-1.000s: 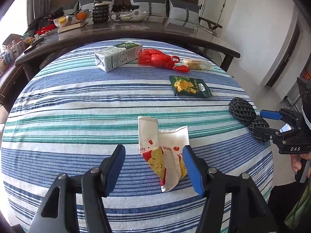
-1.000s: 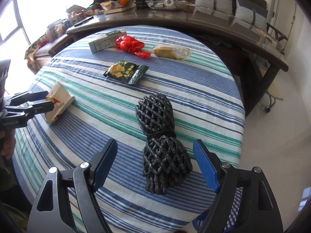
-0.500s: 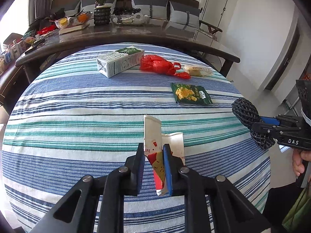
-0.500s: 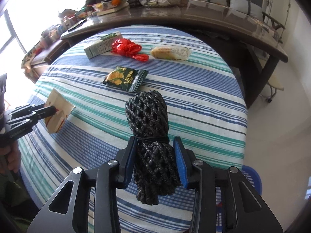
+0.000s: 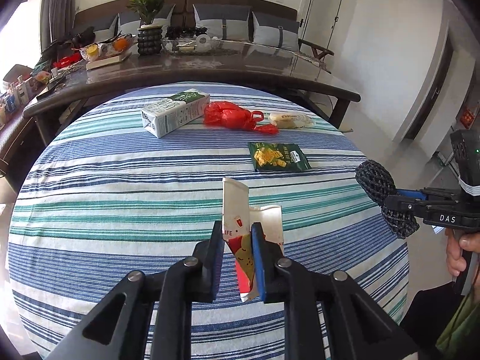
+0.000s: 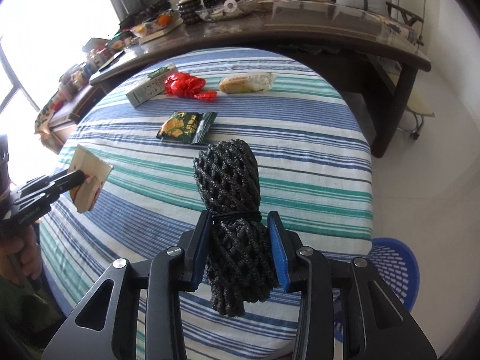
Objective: Collect trash
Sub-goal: 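Carry both items to the wastebasket and open both tools to drop them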
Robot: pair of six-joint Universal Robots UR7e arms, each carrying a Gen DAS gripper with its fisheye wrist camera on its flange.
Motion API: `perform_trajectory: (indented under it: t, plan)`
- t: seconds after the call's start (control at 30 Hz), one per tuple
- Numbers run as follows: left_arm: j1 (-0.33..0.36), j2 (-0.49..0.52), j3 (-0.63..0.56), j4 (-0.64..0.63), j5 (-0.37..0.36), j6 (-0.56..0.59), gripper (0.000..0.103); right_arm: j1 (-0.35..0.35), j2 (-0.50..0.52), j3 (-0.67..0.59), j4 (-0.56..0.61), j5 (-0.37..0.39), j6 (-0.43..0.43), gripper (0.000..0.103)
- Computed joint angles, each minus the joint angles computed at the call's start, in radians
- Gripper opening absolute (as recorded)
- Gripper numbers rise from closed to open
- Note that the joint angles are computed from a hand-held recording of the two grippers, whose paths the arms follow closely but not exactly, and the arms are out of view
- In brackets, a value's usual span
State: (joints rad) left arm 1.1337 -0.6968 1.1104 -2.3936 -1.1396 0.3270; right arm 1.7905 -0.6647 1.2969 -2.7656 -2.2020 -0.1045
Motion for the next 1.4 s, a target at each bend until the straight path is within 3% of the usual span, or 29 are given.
perform_trajectory:
  t: [0.27, 0.53, 0.67, 0.93, 1.03, 1.13, 1.4]
  plan:
    - [-0.017, -0.005, 0.034, 0.008, -0.028, -0.01, 0.018, -0.011, -0.057, 0.083, -0.063, -0.003, 0.025, 0.038]
    - [-0.077, -0.016, 0.099, -0.001, -0.082, 0.01, 0.018, -0.037, -0.161, 0.228, -0.171, -0.034, 0.083, 0.038]
    - [-0.113, -0.002, 0.091, 0.04, -0.143, -0.012, 0.018, -0.056, -0.235, 0.316, -0.223, -0.086, 0.122, 0.038]
    - [-0.193, 0.084, 0.068, 0.075, -0.225, -0.026, 0.018, -0.104, -0.362, 0.426, -0.155, -0.235, 0.161, 0.038]
    - [-0.216, 0.138, 0.047, 0.094, -0.237, -0.03, 0.018, -0.142, -0.412, 0.487, -0.164, -0.224, 0.214, 0.038]
    - [-0.238, 0.192, 0.033, 0.095, -0.232, -0.015, 0.018, -0.182, -0.465, 0.539, -0.16, -0.153, 0.291, 0.038]
    - [-0.258, 0.325, -0.041, 0.098, -0.235, 0.0, 0.018, -0.235, -0.518, 0.587, -0.13, -0.121, 0.34, 0.038]
